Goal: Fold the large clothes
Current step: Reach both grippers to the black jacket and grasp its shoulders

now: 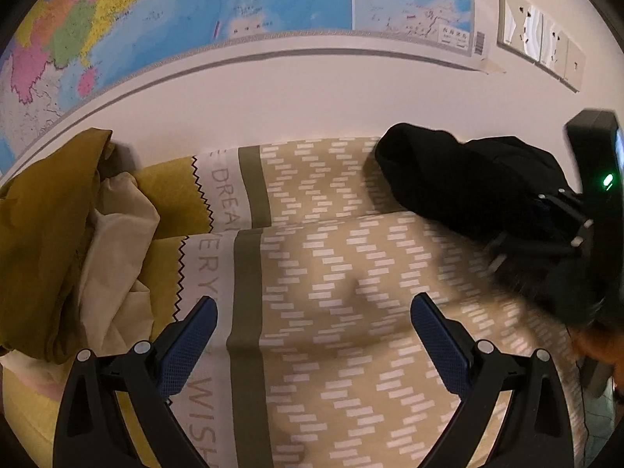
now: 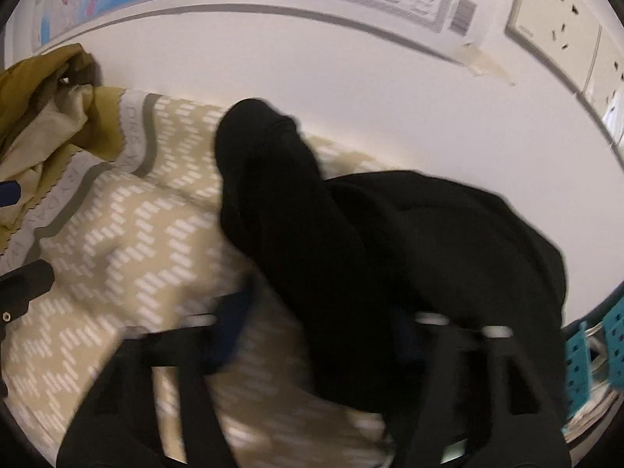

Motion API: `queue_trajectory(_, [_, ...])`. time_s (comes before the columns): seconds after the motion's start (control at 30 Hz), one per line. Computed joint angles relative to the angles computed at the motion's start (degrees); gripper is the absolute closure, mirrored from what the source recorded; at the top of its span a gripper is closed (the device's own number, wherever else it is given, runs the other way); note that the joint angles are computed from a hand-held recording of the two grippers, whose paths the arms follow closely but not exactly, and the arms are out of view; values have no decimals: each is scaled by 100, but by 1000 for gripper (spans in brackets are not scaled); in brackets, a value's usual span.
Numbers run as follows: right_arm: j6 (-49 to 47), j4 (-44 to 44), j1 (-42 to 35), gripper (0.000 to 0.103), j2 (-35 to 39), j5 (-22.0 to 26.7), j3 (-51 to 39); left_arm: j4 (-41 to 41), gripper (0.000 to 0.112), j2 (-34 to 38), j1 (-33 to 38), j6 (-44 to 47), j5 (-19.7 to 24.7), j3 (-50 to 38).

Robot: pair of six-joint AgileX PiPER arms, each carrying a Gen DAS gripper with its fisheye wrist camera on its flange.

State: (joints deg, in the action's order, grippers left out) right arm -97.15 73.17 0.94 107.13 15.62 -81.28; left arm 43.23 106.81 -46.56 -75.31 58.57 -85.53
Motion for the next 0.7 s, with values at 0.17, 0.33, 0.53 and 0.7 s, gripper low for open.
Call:
queue_trajectory(0.17, [-502,700,-967,99,-724,1198,255,-119,16,133,197,340,-242,-100])
queue_trajectory(0.33, [0,941,-2180,99,-1330,2532,-95,-328,16,418,383,1130,-1005,-458])
queue_trajectory(0.53, [1415,948,-3332,99,-1082,3815,-1156,-207,16,826,252,1765,-1759,-1017])
queue_trajectory(0.7, [1776,1092,-3750,99,-868,4223,-1479,-408,16,1096,51,2855,-2330,-1377])
